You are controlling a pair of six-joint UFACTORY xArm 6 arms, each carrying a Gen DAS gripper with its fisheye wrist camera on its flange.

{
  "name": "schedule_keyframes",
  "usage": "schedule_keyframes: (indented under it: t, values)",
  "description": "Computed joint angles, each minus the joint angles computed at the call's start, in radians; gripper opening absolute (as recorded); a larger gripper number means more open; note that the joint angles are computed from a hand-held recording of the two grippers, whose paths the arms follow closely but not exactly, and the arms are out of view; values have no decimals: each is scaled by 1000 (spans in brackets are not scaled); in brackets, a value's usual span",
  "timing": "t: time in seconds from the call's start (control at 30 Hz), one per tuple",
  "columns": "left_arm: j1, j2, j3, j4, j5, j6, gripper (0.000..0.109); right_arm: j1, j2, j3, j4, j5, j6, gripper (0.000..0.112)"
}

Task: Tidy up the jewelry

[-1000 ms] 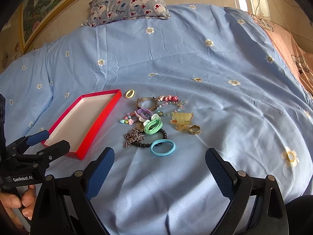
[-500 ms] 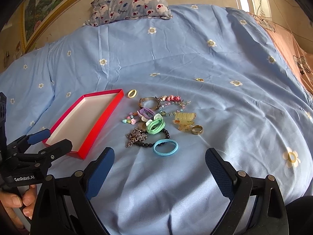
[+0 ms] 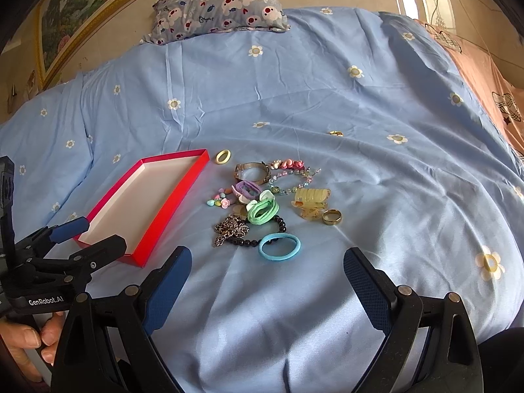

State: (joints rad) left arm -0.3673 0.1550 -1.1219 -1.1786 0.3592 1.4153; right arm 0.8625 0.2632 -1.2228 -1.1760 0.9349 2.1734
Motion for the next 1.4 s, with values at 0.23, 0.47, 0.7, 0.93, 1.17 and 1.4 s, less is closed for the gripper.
schedule_keyframes:
  t: [0.23,0.47,0.7,0.93,1.17,1.4]
  values:
    - [-1,7,-4,16,3,-15,103,-3,0,3,-4,-8,9,95]
    - [-7,18,-8,34,10,-34,103,-11,-8,19,-13,-24,28,95]
    - [-1,55,-53,98,55,-105,103,-23,-20,39,-10,-44,46,95]
    - [0,92,-108,163,117,-167,103,-52,-33,65,-9,-91,56,95]
    - [1,158,-204,245,190,-263,96,-90,-73,113,-17,-123,81,92]
    - [-19,222,-304,307,267,-320,81,-155,-92,136,-13,-192,72,74]
